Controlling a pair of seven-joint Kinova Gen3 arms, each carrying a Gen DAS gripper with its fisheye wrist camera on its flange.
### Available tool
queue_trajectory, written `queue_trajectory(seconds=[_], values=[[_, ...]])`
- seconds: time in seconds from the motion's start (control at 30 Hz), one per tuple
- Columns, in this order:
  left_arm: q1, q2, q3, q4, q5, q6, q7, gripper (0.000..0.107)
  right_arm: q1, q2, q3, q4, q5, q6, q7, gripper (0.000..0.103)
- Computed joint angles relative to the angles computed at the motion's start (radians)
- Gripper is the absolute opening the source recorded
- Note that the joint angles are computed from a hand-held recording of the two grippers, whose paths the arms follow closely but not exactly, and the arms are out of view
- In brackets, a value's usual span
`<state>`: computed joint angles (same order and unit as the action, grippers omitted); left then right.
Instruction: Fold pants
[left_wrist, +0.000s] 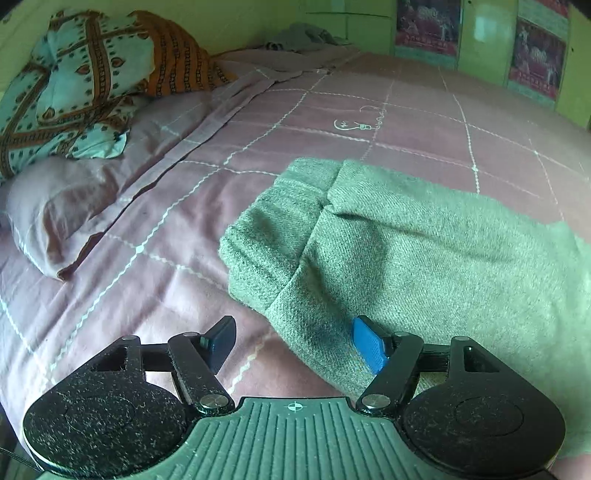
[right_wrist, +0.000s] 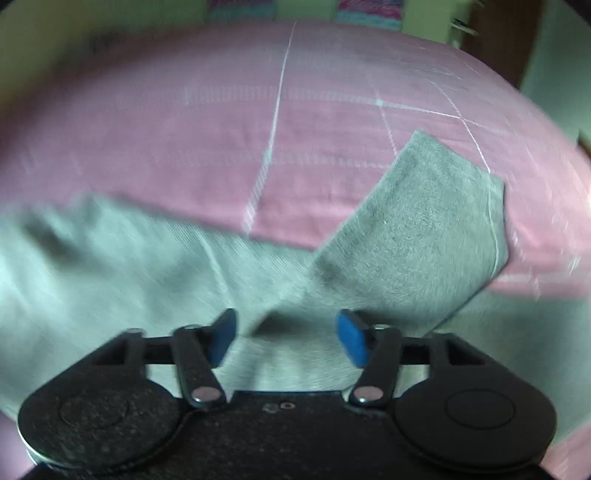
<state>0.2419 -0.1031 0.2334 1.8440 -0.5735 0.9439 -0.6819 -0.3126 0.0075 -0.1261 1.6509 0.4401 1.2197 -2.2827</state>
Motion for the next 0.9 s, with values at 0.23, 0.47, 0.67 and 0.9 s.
queue_trajectory(seconds=[0.23, 0.47, 0.67, 0.9], values=[[0.012, 0.007, 0.004, 0.009, -0.032, -0.010, -0.014, 0.071, -0.004, -0.051, -0.019, 0.093, 0.048, -0.039, 0.053, 0.012], [0.000, -0.003, -0.006, 0.024, -0.011, -0.044, -0.046, 0.071, 0.047, -0.297, -0.081, 0.215, -0.045, -0.009, -0.034, 0.014], [-0.003, 0.001, 0.002, 0.021, -0.017, -0.036, -0.047, 0.072, 0.119, -0.364, -0.070, 0.242, -0.096, -0.083, 0.027, 0.042], [0.008, 0.004, 0.004, 0.021, -0.036, -0.026, -0.047, 0.077, 0.144, -0.224, -0.075, 0.153, -0.047, -0.096, 0.162, 0.042]])
